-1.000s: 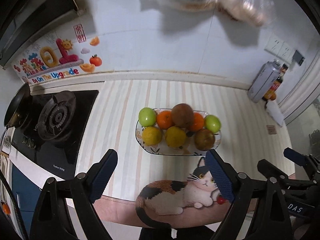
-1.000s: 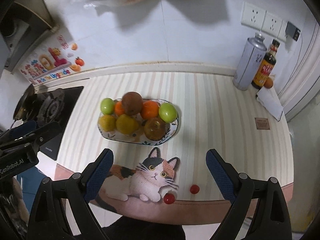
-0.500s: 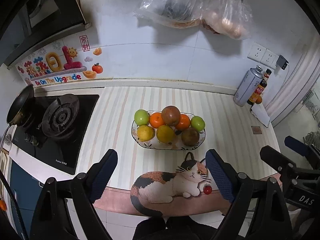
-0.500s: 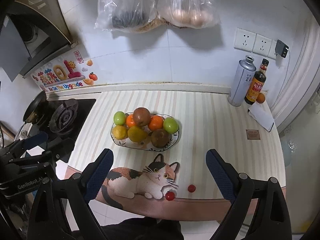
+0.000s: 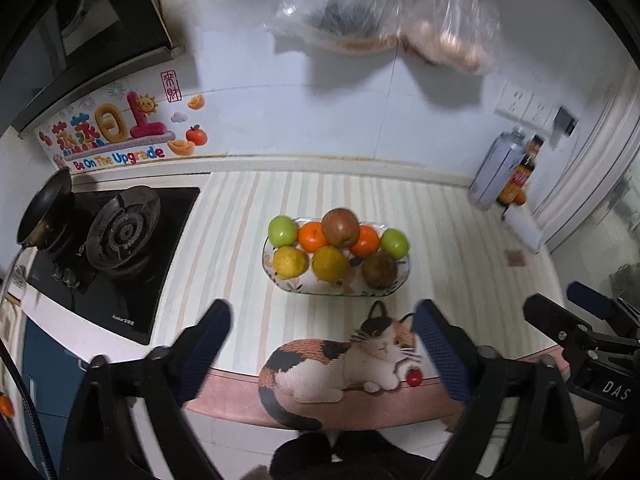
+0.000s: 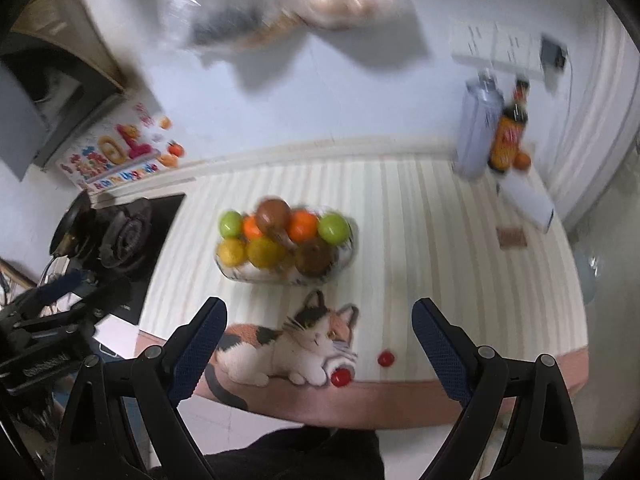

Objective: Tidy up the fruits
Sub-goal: 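Grasp a cherry tomato with the right tool while the left tool grasps the other tomato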

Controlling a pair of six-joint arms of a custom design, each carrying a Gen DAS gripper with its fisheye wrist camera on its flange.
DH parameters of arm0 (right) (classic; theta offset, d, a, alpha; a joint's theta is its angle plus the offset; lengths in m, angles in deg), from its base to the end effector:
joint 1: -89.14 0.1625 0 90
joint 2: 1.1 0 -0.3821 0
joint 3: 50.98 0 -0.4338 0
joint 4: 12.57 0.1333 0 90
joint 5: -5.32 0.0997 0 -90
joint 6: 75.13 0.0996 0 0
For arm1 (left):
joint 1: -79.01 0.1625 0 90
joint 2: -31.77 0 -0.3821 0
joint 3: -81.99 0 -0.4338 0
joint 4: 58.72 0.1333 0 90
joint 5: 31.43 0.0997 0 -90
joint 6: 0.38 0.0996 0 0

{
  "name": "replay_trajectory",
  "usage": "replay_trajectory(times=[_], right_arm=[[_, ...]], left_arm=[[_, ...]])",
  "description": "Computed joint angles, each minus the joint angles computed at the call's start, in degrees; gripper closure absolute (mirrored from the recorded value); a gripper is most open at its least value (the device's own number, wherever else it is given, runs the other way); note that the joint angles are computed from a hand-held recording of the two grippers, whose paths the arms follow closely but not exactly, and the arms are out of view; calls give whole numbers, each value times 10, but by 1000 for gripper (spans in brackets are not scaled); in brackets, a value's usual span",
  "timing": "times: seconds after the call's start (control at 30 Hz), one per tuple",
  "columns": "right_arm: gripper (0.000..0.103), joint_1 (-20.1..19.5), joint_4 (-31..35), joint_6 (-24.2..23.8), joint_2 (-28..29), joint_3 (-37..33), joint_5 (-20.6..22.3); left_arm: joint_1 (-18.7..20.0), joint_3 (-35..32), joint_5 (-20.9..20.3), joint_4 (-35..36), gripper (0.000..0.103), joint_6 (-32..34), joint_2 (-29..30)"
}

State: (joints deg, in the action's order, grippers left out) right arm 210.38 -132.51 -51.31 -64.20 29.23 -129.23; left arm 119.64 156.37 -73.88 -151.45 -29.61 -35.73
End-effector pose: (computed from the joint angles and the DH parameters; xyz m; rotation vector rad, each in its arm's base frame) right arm 0.4175 -0.5660 0.3286 0.0461 -2.4601 0.7104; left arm -0.3749 -0.5942 0.3893 0.4552 2.3453 -0.5995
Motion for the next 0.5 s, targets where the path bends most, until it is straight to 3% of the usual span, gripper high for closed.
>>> replay_trajectory(times=[0.2,0.37,0.5], right_arm=[[7,-82,14,56,-40,89,40],[30,-147,-6,69,-60,157,83],[39,-175,-37,53,-63,190,96]], left_arm=[[19,12,19,21,0,-2,45],[42,18,6,55,0,-13,89],[60,14,-26,92,0,-31,126]])
